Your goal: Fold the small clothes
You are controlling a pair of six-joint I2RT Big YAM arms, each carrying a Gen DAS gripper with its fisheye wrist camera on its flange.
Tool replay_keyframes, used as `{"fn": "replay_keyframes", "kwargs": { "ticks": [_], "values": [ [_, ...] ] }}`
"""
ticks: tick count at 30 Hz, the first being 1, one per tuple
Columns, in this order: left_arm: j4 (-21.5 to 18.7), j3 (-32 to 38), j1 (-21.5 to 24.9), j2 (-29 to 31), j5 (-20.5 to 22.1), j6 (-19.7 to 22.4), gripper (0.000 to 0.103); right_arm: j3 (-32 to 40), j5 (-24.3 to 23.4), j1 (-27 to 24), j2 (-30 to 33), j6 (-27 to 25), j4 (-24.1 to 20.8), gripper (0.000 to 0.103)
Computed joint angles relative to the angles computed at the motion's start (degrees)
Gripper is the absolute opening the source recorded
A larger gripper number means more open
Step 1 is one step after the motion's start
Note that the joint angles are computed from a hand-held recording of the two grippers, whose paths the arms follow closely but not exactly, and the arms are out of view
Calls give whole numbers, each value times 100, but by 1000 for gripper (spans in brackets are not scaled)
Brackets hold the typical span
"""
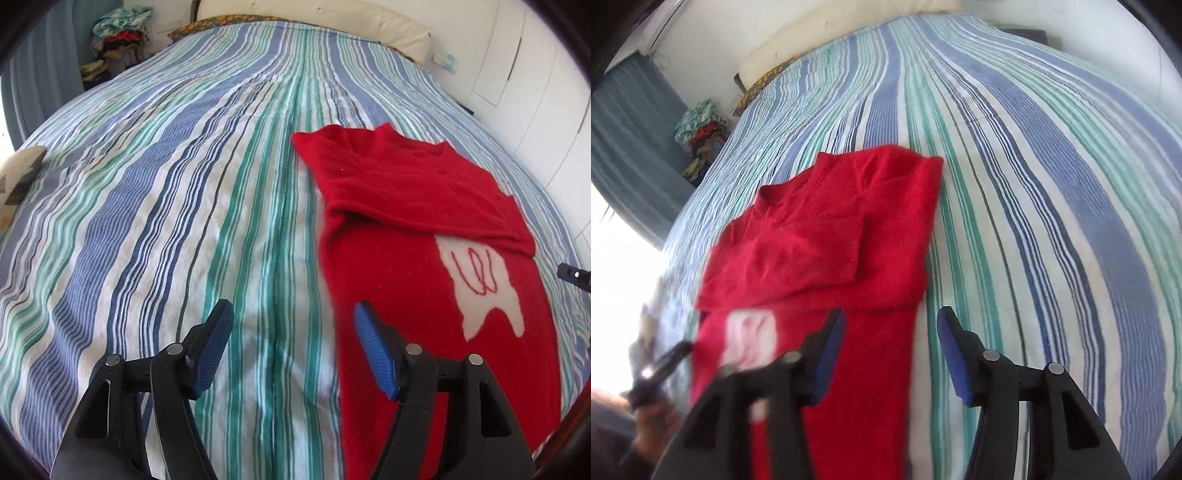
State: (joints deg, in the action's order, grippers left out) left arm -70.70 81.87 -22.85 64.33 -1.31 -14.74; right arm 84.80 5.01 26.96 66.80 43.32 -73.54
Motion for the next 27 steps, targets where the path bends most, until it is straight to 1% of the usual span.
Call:
{"fn": "replay_keyframes", "kwargs": {
  "ticks": [1, 3, 5, 7, 9, 10, 12, 13, 15, 16, 17, 19, 22, 24, 27],
  "values": [
    [-5, -2, -91, -86, 18, 22, 79, -37, 50, 103, -117, -226, -154, 52],
    [-41, 23, -328, -185, 50, 2, 83, -148, 307, 382, -345, -549, -467, 52],
    [-129, 63, -601, -204, 175, 9, 83, -229, 605, 760, -534, -557, -696, 52],
    [-283, 67, -928, -199, 279, 90, 83, -318, 648, 1200, -741, -411, -669, 52],
    [-559, 68, -1306, -139, 270, 260, 83, -321, 764, 1764, -769, -279, -662, 55],
    [-751, 74, -1496, -86, 184, 341, 83, -290, 803, 2020, -723, -230, -709, 55],
    [-1266, 68, -1809, 48, -55, 443, 82, -251, 640, 2402, -586, -174, -839, 55],
    [-1423, 14, -1922, 49, -223, 404, 82, -226, 499, 2535, -479, -166, -965, 55],
    [-1434, -106, -2005, -99, -394, 313, 82, -172, 282, 2726, -223, -251, -1387, 55],
    [-1515, -91, -2015, -107, -427, 295, 82, -160, 248, 2827, -96, -312, -1625, 55],
    [-1577, -81, -2015, -114, -440, 276, 82, -180, 292, 2920, -46, -350, -1747, 55],
    [-1628, -107, -2022, -147, -465, 223, 82, -285, 380, 3041, -127, -209, -1711, 56],
    [-1624, -200, -2097, -196, -576, 221, 83, -467, 178, 2931, -264, -44, -1591, 57],
    [-1656, -171, -2089, -154, -582, 239, 83, -529, 84, 2867, -302, -17, -1560, 57],
    [-1680, -167, -2090, -156, -554, 218, 83, -494, 83, 2867, -258, -61, -1646, 58]
  ]
}}
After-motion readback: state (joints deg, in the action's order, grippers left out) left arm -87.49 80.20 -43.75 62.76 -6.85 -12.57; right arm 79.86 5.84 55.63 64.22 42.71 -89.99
